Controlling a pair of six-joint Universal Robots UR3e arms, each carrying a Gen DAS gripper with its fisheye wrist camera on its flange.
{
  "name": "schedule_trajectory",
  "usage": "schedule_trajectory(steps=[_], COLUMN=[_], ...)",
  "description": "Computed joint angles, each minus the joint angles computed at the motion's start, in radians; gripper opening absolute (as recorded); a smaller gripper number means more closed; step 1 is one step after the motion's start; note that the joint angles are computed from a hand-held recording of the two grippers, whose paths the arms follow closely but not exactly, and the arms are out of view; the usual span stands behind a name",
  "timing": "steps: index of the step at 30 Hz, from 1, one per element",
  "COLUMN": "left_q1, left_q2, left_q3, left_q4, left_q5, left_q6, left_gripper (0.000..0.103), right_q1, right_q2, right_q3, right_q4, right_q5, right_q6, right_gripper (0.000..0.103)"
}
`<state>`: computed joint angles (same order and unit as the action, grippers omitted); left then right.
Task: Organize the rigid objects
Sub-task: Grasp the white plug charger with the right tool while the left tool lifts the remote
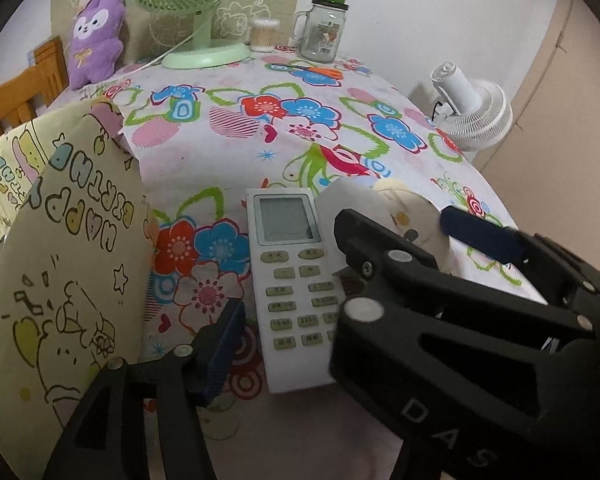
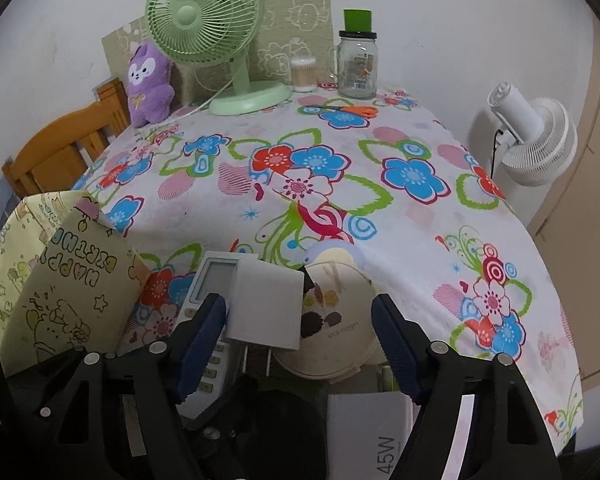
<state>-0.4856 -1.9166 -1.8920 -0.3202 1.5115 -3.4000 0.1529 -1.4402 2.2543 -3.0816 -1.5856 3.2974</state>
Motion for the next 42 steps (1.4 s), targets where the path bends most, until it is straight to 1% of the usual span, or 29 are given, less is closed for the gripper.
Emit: schedule_trajectory(steps=[2,5,6,8,9,11,13,19,29,42], left_q1=[0.006,-0.003,-0.007,-0.006,-0.007,-0.009,-0.005,-0.008,-0.029,-0.063], left_q2=[-0.014,-0.031,-0.036,-0.039,-0.044,-0.049,-0.052,-0.06,-0.034,0.041], left_q3=[0.015,0.022,0.022,0.026,0.034,0.04,0.042,0.054,0.036,-0.031], left_q4=[-0.014,0.006,0.015,0.016,0.012,0.017,0.018,0.016,0.027,0.058], left_q5=[-0.004,0.018,0.025,0.028,0.031,0.037,0.024,0.033,0.068,0.121], left_q6=[-0.004,0.008,0.011,0.013,0.016,0.021,0.032,0.039,0.052,0.056], left_gripper=[0.066,0.066,0.066,0.066,0.064,0.062,0.055,0.05,0.048,0.048], right_q1=[-0.01,0.042,0.05,0.053,0.052,0.052,0.047,0.049,0.042,0.066], right_q2=[0.008,0.044,0.055,0.066,0.071,0.077,0.076,0.07,0.002,-0.112], right_q3=[-0.012,-0.054,-0.063,-0.07,-0.07,-0.071,-0.067,-0.065,-0.02,0.046], right_q4=[0.022,0.043,0.045,0.037,0.03,0.021,0.015,0.021,0.049,0.076], right_q5=[0.022,-0.081,-0.102,-0.115,-0.117,-0.129,-0.128,-0.146,-0.128,-0.144], right_q6=[-0.008,-0.017,-0.021,-0.033,-0.033,-0.031,-0.032,-0.014,0.025,0.075], right_gripper=[0.066,0.056,0.056,0.054,0.049,0.048,0.048,0.048,0.048,0.047])
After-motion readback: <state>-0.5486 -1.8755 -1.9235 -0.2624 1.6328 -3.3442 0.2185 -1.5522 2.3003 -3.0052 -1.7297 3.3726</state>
